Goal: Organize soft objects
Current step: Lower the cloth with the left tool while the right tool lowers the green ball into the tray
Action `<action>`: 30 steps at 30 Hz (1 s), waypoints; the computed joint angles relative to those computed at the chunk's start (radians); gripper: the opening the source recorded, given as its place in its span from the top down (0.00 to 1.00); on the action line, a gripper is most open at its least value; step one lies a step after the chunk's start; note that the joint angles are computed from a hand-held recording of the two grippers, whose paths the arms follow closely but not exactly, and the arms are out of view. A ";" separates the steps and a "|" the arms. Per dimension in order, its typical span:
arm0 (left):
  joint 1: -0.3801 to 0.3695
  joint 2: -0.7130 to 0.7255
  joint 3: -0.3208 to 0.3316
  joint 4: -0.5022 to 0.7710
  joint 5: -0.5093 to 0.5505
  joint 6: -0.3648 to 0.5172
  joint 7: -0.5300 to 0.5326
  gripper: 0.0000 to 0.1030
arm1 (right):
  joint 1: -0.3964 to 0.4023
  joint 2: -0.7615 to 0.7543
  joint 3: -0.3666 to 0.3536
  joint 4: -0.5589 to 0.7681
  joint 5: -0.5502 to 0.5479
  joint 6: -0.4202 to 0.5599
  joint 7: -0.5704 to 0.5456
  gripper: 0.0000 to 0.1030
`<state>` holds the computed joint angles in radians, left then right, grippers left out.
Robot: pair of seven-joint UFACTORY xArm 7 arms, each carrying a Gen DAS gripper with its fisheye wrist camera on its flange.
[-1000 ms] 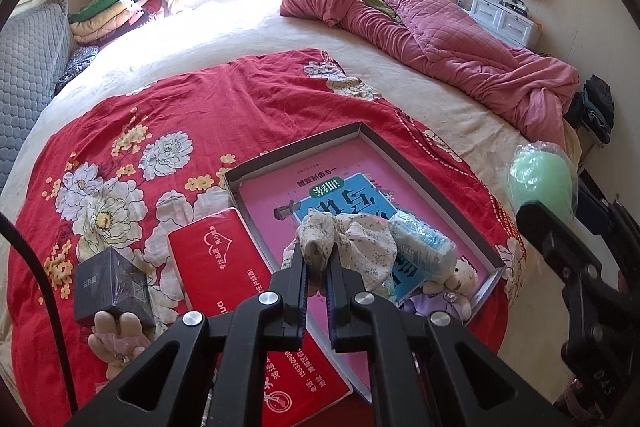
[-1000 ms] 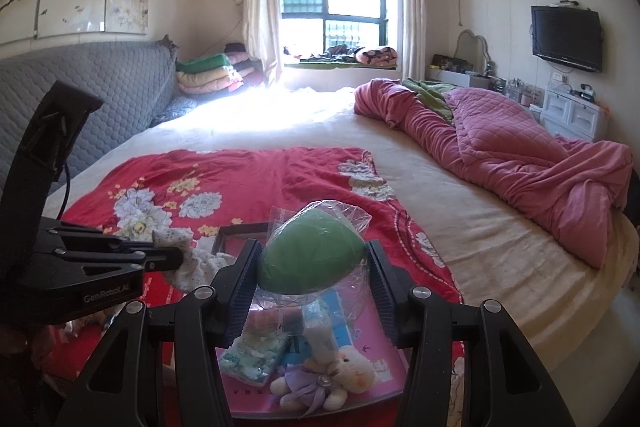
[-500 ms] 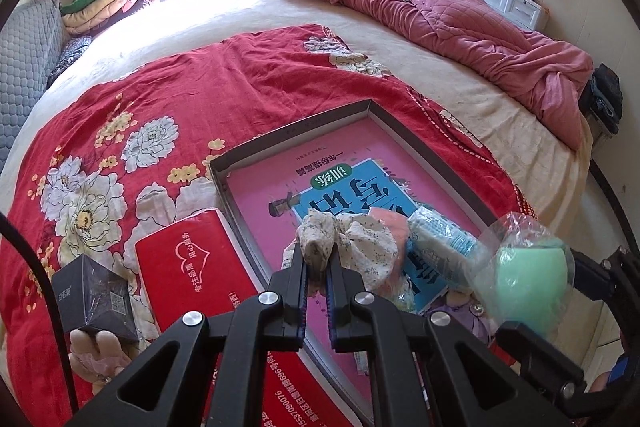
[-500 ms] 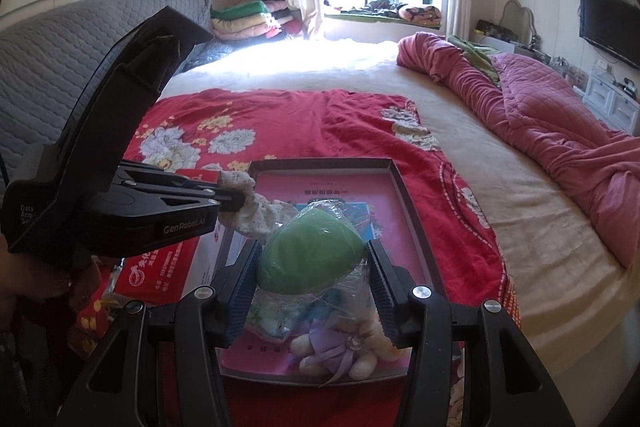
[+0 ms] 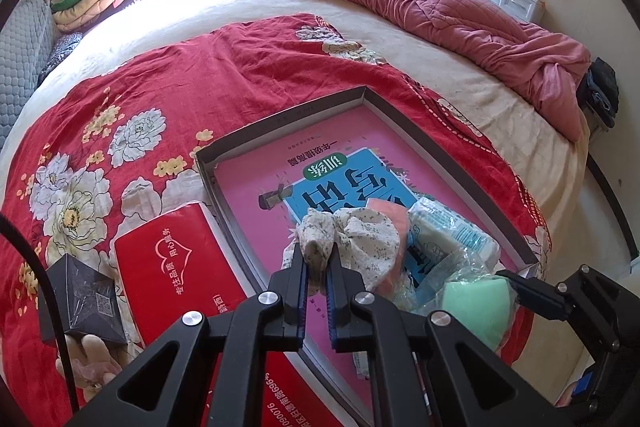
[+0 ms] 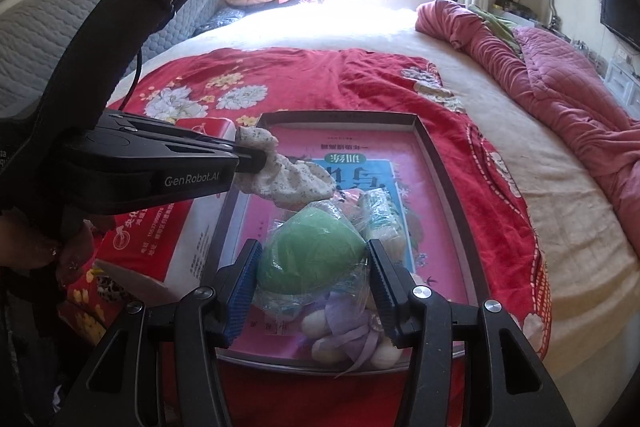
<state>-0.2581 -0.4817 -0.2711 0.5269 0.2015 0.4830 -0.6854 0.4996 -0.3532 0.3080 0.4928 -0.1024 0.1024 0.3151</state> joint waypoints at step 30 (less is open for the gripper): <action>-0.053 -0.016 0.049 -0.030 -0.120 0.001 0.086 0.77 | -0.207 -0.064 0.124 -0.012 -0.174 -0.013 0.272 0.29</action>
<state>-0.3114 -0.4977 -0.2224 0.4973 0.0813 0.4845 -0.5990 0.2923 -0.4174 0.4319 0.4811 -0.2761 0.0892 0.5871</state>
